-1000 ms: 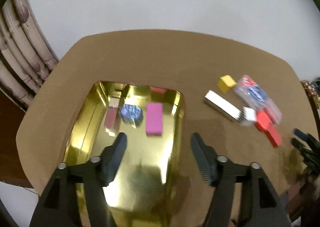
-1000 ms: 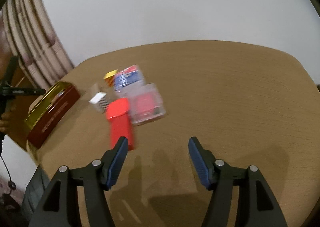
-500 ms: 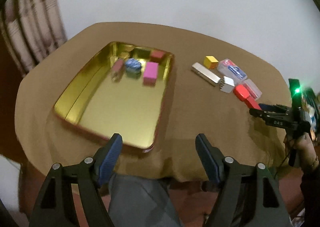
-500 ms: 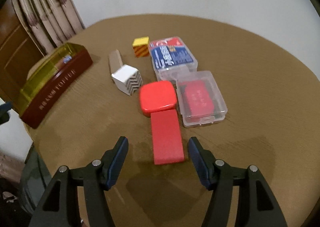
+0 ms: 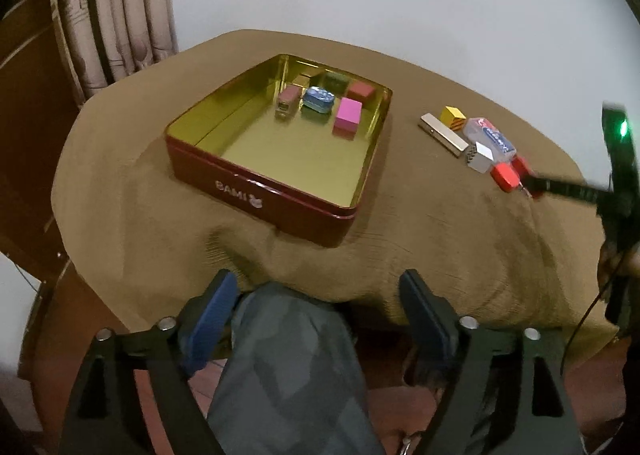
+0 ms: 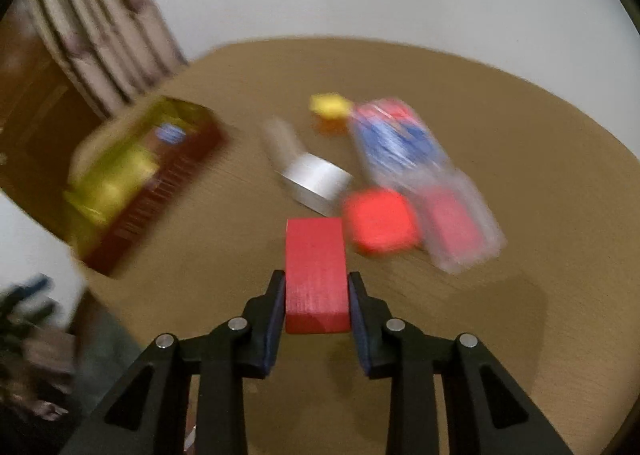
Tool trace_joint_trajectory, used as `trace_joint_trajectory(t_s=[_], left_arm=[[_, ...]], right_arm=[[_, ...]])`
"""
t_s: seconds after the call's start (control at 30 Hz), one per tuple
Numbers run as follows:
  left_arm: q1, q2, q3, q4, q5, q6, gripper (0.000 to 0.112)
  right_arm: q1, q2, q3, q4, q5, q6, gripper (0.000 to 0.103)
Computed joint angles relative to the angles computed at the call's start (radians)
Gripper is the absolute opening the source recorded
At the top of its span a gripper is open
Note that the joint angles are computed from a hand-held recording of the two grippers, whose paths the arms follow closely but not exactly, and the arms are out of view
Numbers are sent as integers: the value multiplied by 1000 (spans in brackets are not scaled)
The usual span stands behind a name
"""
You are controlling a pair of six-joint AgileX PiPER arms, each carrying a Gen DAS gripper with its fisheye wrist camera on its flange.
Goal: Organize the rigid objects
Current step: 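Grasp the red block with the right gripper and release it in the tin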
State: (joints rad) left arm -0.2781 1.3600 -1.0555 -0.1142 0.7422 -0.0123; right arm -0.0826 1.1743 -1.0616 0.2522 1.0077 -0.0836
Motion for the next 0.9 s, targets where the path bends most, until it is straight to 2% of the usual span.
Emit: trace_joint_trajectory(t_s=[0.1,0.23,0.37,0.43,0.5,0.57,0.7,0.83,0.9], left_arm=[[50,-30,22,-61,-19,62,85],[110,-43,36,-133,-33,157,85],[168,-65,90,-221,-94,271,85],[194,-70,109,-223,-128,240,85],[229,-53,104,-257,-125,242,85],[268,-15,83,-296,-99,268,84],[251,38,38,-214,-51,240,84],[242,36,46,-168,-74,209,85],[233,20,62,-133,-109,175,85]], right_arm=[[149,100,-162,41,-3,55,30],[323,328,-402,49,-25,96,30],[419,550,-598,-6,6,147,30],[449,650,-692,-56,43,173,30],[461,731,-773,-75,78,190,30],[470,793,-834,-92,109,206,30],[475,875,-934,-139,167,224,30],[497,898,-941,-175,152,249,31],[508,941,-994,-208,169,264,31]])
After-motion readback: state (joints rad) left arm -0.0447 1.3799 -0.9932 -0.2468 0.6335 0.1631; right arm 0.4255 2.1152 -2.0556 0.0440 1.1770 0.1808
